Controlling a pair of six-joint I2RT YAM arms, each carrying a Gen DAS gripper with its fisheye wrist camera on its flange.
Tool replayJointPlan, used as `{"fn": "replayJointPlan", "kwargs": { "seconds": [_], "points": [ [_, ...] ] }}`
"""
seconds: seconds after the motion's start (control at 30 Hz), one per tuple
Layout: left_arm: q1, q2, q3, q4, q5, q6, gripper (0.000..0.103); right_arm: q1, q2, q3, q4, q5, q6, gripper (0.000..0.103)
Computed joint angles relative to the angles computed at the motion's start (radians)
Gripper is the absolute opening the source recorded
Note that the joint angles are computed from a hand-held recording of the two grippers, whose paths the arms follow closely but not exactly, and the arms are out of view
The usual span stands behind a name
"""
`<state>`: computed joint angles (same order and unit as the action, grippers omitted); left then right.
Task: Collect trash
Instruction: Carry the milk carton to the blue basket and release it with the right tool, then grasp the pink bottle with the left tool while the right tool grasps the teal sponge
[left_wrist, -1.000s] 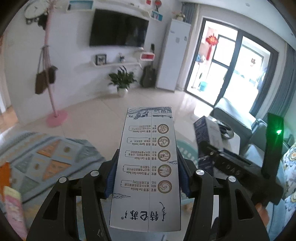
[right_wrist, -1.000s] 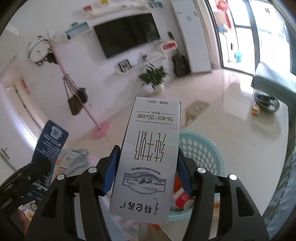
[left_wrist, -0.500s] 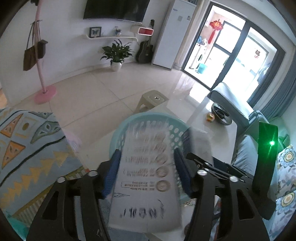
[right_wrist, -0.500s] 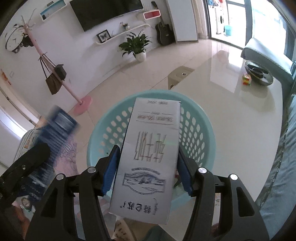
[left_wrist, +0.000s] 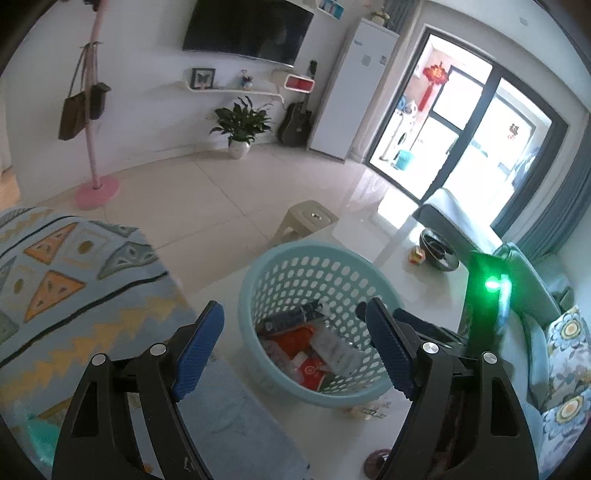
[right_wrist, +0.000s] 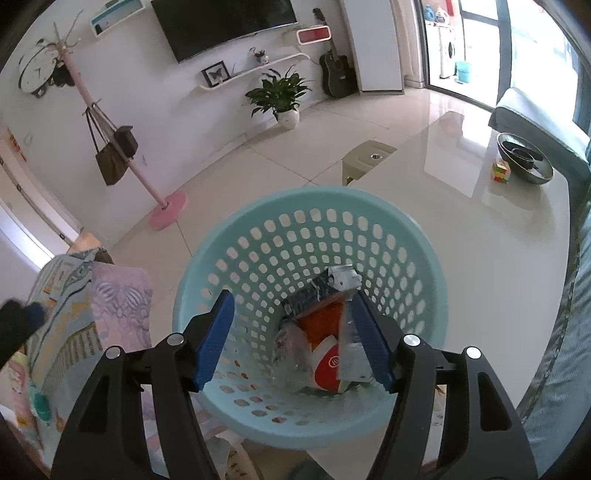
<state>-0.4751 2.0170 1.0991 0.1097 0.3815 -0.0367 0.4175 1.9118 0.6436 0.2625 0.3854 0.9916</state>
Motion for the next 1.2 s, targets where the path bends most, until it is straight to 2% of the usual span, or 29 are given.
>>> {"fn": "replayJointPlan", "kwargs": {
  "seconds": [0.13, 0.3, 0.6, 0.83, 1.03, 1.13, 1.2],
  "points": [
    [0.051, -0.091, -0.104, 0.037, 0.016, 0.021, 0.077, 0.011, 0.058, 0.055, 0.007, -0.025, -0.005, 0.063],
    [0.134, -0.195, -0.220, 0.078, 0.052, 0.028, 0.077, 0.086, 0.039, 0.094, -0.024, 0.028, -0.016, 0.063],
    [0.363, -0.355, -0.336, 0.052, 0.153, 0.062, 0.077, 0.257, -0.058, 0.199, -0.168, 0.143, -0.078, 0.066],
    [0.612, -0.475, -0.404, 0.010, 0.241, 0.115, 0.079, 0.413, -0.071, 0.321, -0.203, 0.199, -0.168, 0.066],
    [0.800, -0.483, -0.400, -0.055, 0.298, 0.186, 0.079, 0.512, 0.039, 0.513, -0.266, 0.215, -0.245, 0.066],
    [0.831, -0.436, -0.378, -0.089, 0.245, 0.243, 0.079, 0.540, 0.133, 0.617, -0.281, 0.186, -0.279, 0.066],
    [0.833, -0.389, -0.370, -0.081, 0.193, 0.280, 0.079, 0.555, 0.203, 0.674, -0.244, 0.170, -0.306, 0.066]
  ]
}}
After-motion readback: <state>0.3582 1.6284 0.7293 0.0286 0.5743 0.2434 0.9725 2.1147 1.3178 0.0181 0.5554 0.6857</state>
